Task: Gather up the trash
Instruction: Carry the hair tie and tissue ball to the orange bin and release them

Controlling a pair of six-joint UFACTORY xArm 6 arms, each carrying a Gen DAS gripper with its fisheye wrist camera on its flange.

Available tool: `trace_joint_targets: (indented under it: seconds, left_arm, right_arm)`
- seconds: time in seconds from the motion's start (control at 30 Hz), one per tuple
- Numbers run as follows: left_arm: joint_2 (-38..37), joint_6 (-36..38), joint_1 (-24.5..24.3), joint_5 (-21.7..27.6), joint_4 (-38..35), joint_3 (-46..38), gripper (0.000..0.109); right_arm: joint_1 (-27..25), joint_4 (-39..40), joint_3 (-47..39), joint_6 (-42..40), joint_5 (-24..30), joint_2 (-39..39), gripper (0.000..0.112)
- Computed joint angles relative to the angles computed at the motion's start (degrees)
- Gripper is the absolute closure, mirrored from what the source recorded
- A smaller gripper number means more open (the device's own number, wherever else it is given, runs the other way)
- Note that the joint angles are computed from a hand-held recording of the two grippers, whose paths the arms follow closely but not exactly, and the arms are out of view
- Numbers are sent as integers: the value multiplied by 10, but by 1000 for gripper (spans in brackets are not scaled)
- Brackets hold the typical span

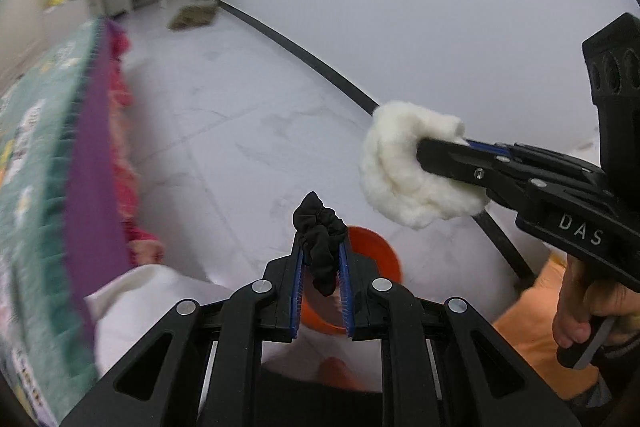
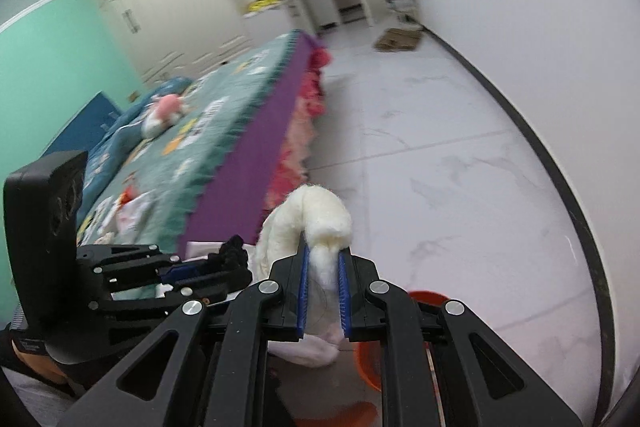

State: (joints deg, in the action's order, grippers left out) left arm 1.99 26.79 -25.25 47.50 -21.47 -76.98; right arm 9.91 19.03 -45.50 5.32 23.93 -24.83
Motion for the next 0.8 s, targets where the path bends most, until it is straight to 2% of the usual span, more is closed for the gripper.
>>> trace_joint_targets:
  seconds: [0.23,0.37,0.53,0.63,0.7,0.77,0.8]
  left_arm:
    - [78,6,-33,35,17,-52,92]
    - [122,-1,-43,63,24,-88,91]
    - [164,-13,-47,88,48,-121,90]
    - [176,-18,-51,95,50,-131,84]
    - [180,-22,-54,95,56,-134,76]
    - [184,-20,-55,96,53,-137,64]
    - [184,-19,-55,94,53,-136,63]
  right_arm:
    - [-56,-28,42,11,10,11,99]
    - [-67,-69,55,29,14,27,99]
    - [-71,-61,55,29,16,66,94]
    - [-76,-51,56,31,16,78,88]
    - [-76,-57,53,40,21,86,86]
    - [-78,-56,52,38,23,92,79]
    - [-77,-56,51,39,23,94,78]
